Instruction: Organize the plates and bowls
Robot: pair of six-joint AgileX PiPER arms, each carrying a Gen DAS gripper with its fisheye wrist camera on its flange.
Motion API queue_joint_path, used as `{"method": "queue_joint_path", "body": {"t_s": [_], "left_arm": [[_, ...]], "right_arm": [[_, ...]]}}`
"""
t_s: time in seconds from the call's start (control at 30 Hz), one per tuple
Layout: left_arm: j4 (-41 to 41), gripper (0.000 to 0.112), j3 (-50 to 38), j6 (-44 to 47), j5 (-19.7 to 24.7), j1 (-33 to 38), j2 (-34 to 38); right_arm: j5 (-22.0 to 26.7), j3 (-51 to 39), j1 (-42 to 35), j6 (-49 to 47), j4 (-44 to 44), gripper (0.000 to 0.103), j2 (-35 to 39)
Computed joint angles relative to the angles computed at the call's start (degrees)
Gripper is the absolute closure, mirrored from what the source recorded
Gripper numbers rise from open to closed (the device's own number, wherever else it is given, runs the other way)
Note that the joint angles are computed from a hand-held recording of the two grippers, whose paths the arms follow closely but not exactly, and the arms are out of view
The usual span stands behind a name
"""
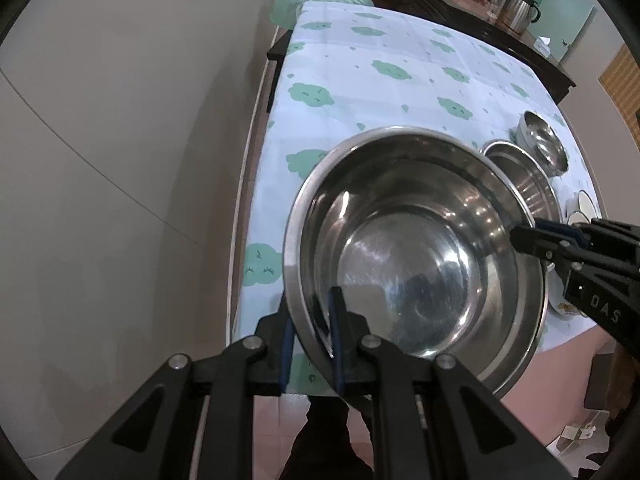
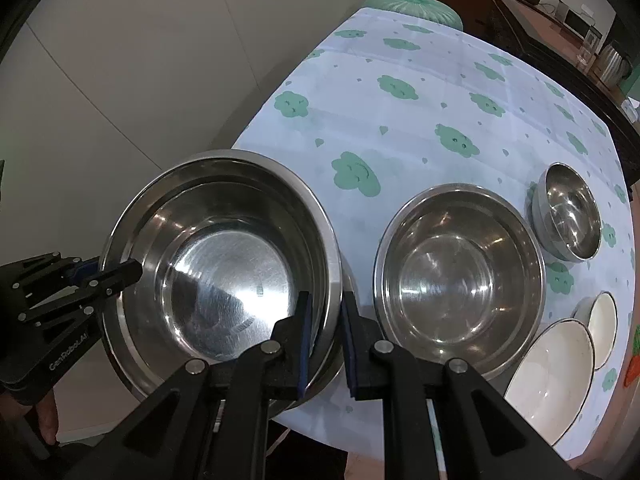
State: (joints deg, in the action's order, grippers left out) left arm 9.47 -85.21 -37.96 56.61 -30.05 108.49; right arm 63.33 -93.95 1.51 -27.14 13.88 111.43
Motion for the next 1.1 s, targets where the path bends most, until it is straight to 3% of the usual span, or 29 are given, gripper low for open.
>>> {"method": "queue_joint_path", "body": {"t_s": [1.1], "left_arm": [[-2.4,0.098,1.5,0.6,-1.3,-1.0,4.3]], "right_arm": [[-3.0,4.4,0.2,-0.9,-2.0,0.087,2.4]]}}
